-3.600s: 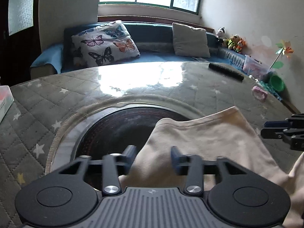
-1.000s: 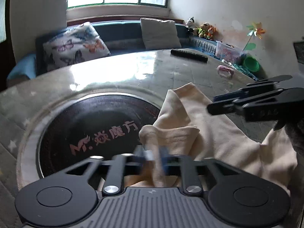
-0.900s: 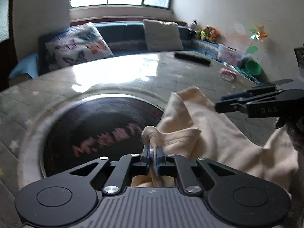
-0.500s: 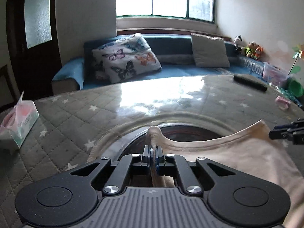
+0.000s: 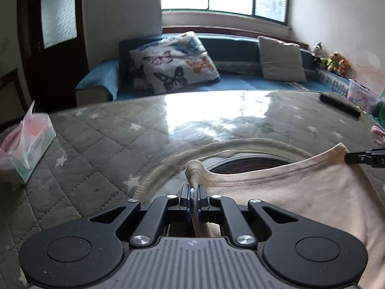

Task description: Fold clothes

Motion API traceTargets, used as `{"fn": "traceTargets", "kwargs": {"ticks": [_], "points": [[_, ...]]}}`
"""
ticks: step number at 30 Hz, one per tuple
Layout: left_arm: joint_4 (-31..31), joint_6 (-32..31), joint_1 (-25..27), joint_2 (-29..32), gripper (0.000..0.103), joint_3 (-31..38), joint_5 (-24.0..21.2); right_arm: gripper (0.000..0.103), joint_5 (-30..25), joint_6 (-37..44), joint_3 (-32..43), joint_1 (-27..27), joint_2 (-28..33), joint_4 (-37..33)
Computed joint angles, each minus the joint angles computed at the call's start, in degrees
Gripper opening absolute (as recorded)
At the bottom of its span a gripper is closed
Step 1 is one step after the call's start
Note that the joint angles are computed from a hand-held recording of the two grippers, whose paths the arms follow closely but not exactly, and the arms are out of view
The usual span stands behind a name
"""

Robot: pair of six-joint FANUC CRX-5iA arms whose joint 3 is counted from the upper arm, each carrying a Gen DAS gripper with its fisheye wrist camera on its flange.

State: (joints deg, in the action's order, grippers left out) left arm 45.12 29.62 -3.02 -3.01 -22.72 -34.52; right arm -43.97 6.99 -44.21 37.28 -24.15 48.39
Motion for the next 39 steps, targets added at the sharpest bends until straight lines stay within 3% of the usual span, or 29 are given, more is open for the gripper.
{"fn": "traceTargets", "kwargs": {"ticks": [3, 7, 8, 9, 11, 13, 21, 29, 32, 33, 36, 39], "points": [[-1.84, 2.61, 1.13, 0.99, 0.01, 1.75, -3.02, 0.006, -0.56, 2.01, 1.46, -0.16, 1.55, -0.92], [-0.34, 0.5, 2.8, -0.89, 0.014, 0.59, -4.09, 0.011, -2.8, 4.11, 1.7, 2.57, -0.64, -1.64], [0.34, -0.46, 3.44, -1.63, 0.018, 0.07, -4.43, 0.011, -3.42, 4.95, 1.79, 3.47, -1.32, -2.23], [0.82, -1.1, 4.02, -2.37, 0.029, -0.39, -4.67, 0.013, -4.11, 6.03, 1.91, 4.6, -2.18, -3.02], [2.1, -2.84, 5.62, -4.42, 0.041, -1.92, -5.03, 0.027, -5.85, 7.6, 2.13, 7.51, -3.64, -3.85], [3.11, -4.62, 7.36, -6.37, 0.041, -3.2, -6.32, 0.032, -7.93, 8.83, 2.27, 10.77, -4.89, -4.3], [7.64, -16.58, 12.58, -14.64, 0.04, -10.95, -14.81, 0.035, -15.07, 6.21, 1.44, 23.98, -8.31, -4.62], [4.13, -11.57, 7.75, -14.65, 0.041, -12.87, -9.22, 0.036, -19.25, -0.36, -0.46, 33.57, -8.69, -4.22], [3.9, -10.44, 7.11, -13.8, 0.038, -12.76, -8.38, 0.037, -20.53, -1.46, -0.83, 35.84, -9.04, -4.45], [4.16, -10.52, 7.08, -13.75, 0.027, -12.97, -8.03, 0.037, -20.77, -1.55, -0.84, 36.29, -9.02, -4.51], [5.64, -10.68, 8.19, -13.77, 0.008, -13.68, -8.07, 0.04, -21.9, -1.9, -0.82, 37.97, -8.74, -4.33], [8.73, -11.26, 10.23, -15.75, 0.005, -15.42, -7.4, 0.04, -22.67, -2.86, -0.86, 39.33, -8.84, -4.09]]}}
